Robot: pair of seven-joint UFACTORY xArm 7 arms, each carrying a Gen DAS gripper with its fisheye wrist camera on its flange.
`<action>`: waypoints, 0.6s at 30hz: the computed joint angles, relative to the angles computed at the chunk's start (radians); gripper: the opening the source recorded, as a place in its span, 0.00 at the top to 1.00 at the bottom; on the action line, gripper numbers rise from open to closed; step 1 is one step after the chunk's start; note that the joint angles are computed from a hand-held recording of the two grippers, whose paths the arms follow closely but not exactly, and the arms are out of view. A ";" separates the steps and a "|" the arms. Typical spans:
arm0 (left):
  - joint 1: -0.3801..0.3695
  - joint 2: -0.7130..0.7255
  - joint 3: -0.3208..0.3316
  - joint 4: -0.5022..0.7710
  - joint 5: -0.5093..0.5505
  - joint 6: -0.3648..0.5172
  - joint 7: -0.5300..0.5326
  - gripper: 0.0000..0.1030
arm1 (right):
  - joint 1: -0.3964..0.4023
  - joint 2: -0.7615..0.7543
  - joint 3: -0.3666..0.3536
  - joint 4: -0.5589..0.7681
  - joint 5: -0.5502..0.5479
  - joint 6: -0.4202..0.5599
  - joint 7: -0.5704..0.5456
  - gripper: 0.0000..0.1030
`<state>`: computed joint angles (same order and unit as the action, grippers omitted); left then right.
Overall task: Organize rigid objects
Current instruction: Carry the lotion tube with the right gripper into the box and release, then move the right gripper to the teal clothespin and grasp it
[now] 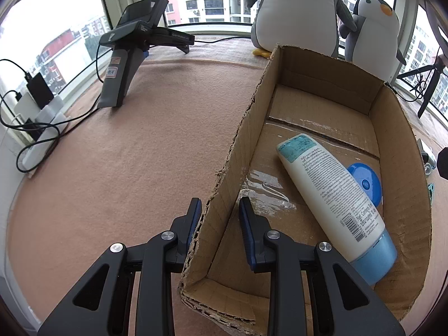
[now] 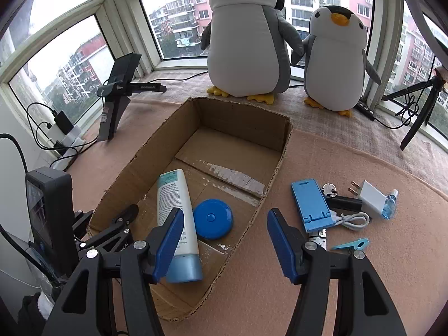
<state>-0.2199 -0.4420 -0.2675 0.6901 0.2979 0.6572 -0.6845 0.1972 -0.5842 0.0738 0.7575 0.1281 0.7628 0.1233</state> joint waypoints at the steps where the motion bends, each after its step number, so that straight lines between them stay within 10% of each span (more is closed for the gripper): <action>1: 0.000 0.000 0.000 0.000 0.000 0.000 0.000 0.75 | -0.005 -0.009 -0.007 -0.004 0.000 0.005 0.001 0.44; 18: -0.001 0.000 0.001 0.000 0.001 0.000 -0.001 0.75 | -0.162 -0.120 -0.133 -0.090 0.003 0.092 -0.017 0.44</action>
